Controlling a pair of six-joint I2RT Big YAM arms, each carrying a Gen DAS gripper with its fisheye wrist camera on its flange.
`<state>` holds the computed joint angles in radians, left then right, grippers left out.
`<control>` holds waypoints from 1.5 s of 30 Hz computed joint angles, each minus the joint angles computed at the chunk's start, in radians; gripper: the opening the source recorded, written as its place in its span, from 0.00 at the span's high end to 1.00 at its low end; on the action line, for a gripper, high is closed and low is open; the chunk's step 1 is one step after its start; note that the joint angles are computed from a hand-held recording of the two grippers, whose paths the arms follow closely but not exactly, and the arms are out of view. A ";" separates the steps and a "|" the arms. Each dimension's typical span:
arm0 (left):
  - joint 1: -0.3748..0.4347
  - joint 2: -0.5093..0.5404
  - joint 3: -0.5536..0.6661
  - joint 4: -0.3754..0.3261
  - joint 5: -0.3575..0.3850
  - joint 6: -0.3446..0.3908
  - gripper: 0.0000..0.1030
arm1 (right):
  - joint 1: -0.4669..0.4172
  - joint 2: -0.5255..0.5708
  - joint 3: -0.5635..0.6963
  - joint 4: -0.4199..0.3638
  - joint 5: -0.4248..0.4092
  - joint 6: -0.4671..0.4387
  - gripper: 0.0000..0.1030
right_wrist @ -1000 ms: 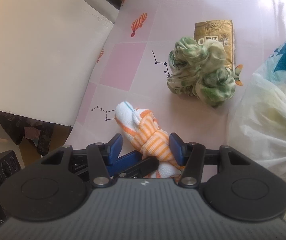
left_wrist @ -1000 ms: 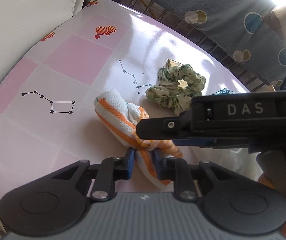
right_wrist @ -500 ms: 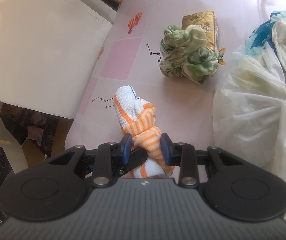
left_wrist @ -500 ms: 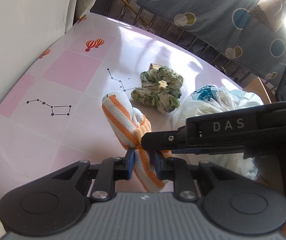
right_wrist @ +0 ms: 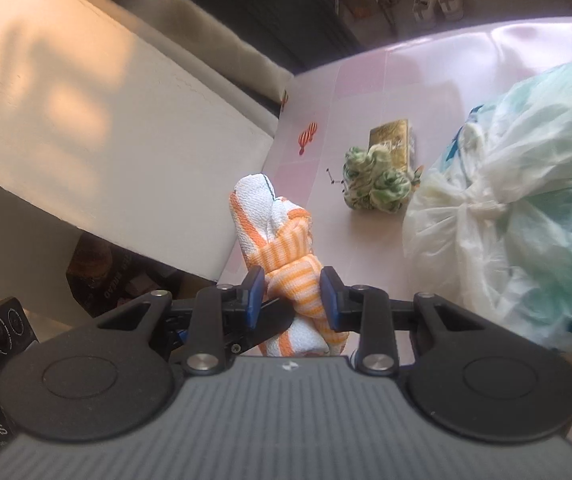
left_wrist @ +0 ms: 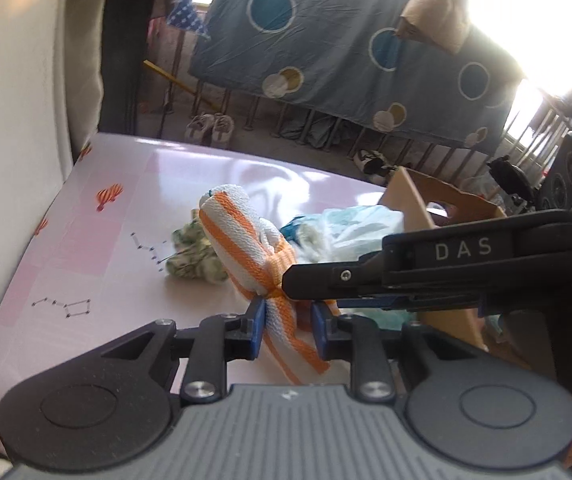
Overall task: Organize soft objects
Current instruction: 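Carry the towel bow with both grippers into the cardboard box, then open both grippers to release the towel bow in the box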
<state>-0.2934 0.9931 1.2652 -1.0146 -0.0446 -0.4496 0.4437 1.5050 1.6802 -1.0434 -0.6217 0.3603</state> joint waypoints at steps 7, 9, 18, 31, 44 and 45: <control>-0.219 0.146 0.160 0.035 -0.055 0.034 0.75 | -0.210 -0.164 -0.111 0.014 -0.039 0.001 0.71; -0.273 0.191 0.197 0.047 -0.056 0.042 0.75 | -0.284 -0.206 -0.143 0.000 -0.052 -0.014 0.71; -0.443 0.411 0.359 0.087 -0.005 0.079 0.75 | -0.607 -0.306 -0.275 -0.042 -0.113 -0.089 0.71; -0.465 0.642 0.524 0.033 0.106 0.113 0.75 | -0.747 -0.220 -0.338 0.009 -0.088 -0.116 0.72; -0.440 0.691 0.546 -0.017 0.135 0.092 0.61 | -0.737 -0.167 -0.331 0.039 0.025 -0.152 0.71; -0.438 0.683 0.541 -0.015 0.134 0.089 0.59 | -0.737 -0.170 -0.332 0.040 0.024 -0.149 0.71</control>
